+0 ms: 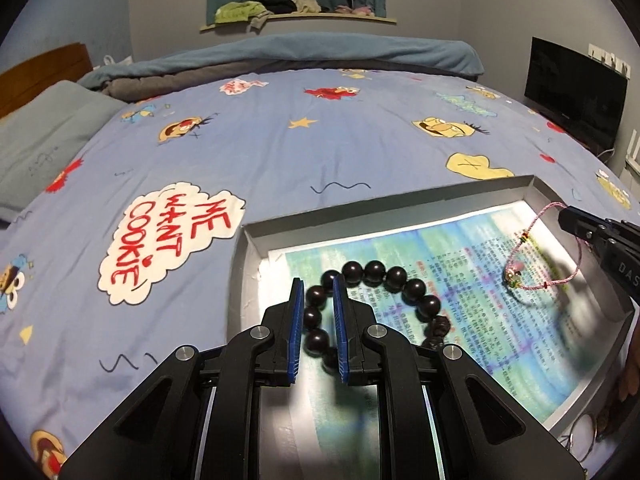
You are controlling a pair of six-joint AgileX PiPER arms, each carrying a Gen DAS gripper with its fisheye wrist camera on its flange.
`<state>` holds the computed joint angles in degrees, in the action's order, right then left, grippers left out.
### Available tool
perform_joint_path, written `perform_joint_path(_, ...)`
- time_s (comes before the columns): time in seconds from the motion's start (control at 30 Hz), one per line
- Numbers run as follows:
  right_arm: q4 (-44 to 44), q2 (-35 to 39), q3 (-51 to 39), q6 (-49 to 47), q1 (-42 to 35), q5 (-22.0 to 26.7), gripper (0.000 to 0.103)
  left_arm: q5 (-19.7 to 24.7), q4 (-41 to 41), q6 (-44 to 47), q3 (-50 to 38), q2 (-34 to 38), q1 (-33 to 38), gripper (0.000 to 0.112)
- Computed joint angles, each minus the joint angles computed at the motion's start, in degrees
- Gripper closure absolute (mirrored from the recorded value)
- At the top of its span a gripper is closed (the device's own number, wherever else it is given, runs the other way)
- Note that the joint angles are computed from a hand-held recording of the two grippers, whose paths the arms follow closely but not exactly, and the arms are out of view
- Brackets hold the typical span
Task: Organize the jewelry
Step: 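Carry both bracelets into the gray tray and open both tools to release, then move both open tools back over the remaining jewelry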
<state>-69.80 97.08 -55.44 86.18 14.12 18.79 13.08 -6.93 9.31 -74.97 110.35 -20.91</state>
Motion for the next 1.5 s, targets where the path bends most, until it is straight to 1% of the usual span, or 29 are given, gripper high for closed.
perform_joint_path(0.03, 0.67, 0.14, -0.01, -0.59, -0.25, -0.44, 0.098, -0.37, 0.24, -0.20, 0.27, -0.15, -0.07, 0.091)
perform_joint_path(0.07, 1.09, 0.28, -0.11, -0.89, -0.37, -0.53, 0.096, -1.22, 0.69, -0.62, 0.92, -0.55, -0.18, 0.087)
perform_joint_path(0.13, 2.39, 0.42, -0.16, -1.92, -0.84, -1.13, 0.084, -1.78, -0.63, 0.54, 1.47, -1.03, -0.24, 0.082)
perform_joint_path(0.17, 1.98, 0.34, -0.02, -1.38, -1.06, -1.36, 0.074, -2.01, -1.78, 1.61, 1.86, -1.41, -0.21, 0.078)
perform_joint_path(0.2, 1.45, 0.11, 0.21, -0.68, -0.99, -1.23, 0.069, -2.34, -2.35, 2.19, 2.27, -1.76, -0.23, 0.073)
perform_joint_path(0.23, 1.25, -0.12, 0.38, -0.35, -0.90, -1.03, 0.067, -2.74, -2.65, 2.53, 2.66, -2.11, -0.29, 0.070)
perform_joint_path(0.3, 3.97, -0.27, 0.14, -3.15, -0.64, -0.57, 0.059, -3.51, 0.83, -0.89, 3.56, -2.91, -0.60, 0.057)
perform_joint_path(0.33, 6.16, -0.35, -0.05, -5.36, -0.48, -0.34, 0.057, -3.63, 2.91, -3.04, 3.85, -3.25, -0.76, 0.054)
perform_joint_path(0.37, 6.91, -0.52, -0.08, -6.20, -0.07, 0.27, 0.051, -3.59, 4.62, -4.89, 4.17, -3.67, -0.94, 0.048)
perform_joint_path(0.4, 6.65, -0.87, 0.04, -6.09, 0.53, 1.23, 0.046, -3.55, 7.27, -7.56, 4.68, -4.33, -1.11, 0.044)
perform_joint_path(0.43, 5.55, -1.60, 0.42, -5.12, 1.48, 2.51, 0.044, -3.62, 9.25, -9.58, 5.01, -4.74, -1.24, 0.041)
perform_joint_path(0.5, 4.98, -2.93, 1.03, -4.45, 2.68, 3.88, 0.034, -3.95, 12.14, -12.62, 6.54, -6.51, -1.30, 0.031)
perform_joint_path(0.53, 4.93, -3.88, 1.44, -4.17, 3.33, 4.49, 0.031, -3.98, 14.32, -15.10, 7.34, -7.62, -1.33, 0.030)
perform_joint_path(0.57, 5.02, -4.63, 1.79, -4.03, 3.85, 4.98, 0.026, -3.94, 15.27, -16.29, 7.83, -8.36, -1.31, 0.027)
perform_joint_path(0.67, 6.95, -7.33, 2.78, -5.54, 5.08, 5.85, 0.015, -3.96, 14.51, -16.63, 10.04, -11.46, -0.92, 0.020)
perform_joint_path(0.73, 7.98, -9.30, 3.31, -6.26, 6.20, 6.96, 0.009, -3.67, 12.96, -15.23, 11.00, -13.04, -0.69, 0.019)
perform_joint_path(0.77, 8.33, -10.42, 3.52, -6.48, 6.88, 7.84, 0.006, -3.35, 14.24, -16.53, 11.65, -14.20, -0.70, 0.019)
perform_joint_path(0.8, 9.16, -11.48, 3.63, -7.27, 7.40, 8.57, 0.006, -2.96, 14.54, -16.86, 11.97, -15.01, -0.75, 0.019)
perform_joint_path(0.87, 12.17, -14.08, 3.69, -9.68, 8.38, 10.13, 0.006, -2.06, 9.75, -12.50, 12.89, -17.21, -0.43, 0.019)
perform_joint_path(0.97, 17.74, -19.27, 3.91, -13.40, 9.80, 12.78, 0.006, 0.55, 5.89, -9.01, 13.89, -20.97, -0.37, 0.019)
perform_joint_path(1.0, 18.58, -20.62, 4.08, -14.04, 10.23, 13.53, 0.006, 1.19, 6.18, -8.94, 14.67, -22.83, -0.50, 0.019)
perform_joint_path(1.1, 20.25, -26.31, 4.89, -15.05, 13.27, 18.22, 0.006, 2.65, 10.63, -12.11, 16.82, -27.68, -1.13, 0.019)
perform_joint_path(1.17, 21.27, -28.71, 5.13, -15.33, 14.85, 20.47, 0.006, 4.35, 11.85, -12.57, 17.87, -31.10, -1.28, 0.019)
perform_joint_path(1.23, 22.56, -31.30, 5.41, -15.81, 16.99, 23.05, 0.006, 6.10, 11.43, -11.75, 18.60, -34.02, -1.22, 0.019)
perform_joint_path(1.3, 22.98, -33.31, 5.39, -15.46, 19.68, 26.03, 0.006, 8.21, 9.27, -9.40, 19.26, -37.16, -0.90, 0.019)
perform_joint_path(1.4, 22.76, -35.52, 5.30, -14.41, 23.76, 30.11, 0.006, 11.21, 10.05, -9.17, 20.38, -42.00, -1.32, 0.018)
perform_joint_path(1.5, 22.14, -37.77, 4.84, -13.01, 29.81, 35.79, 0.006, 13.92, 8.05, -6.93, 21.63, -46.58, -0.80, 0.018)
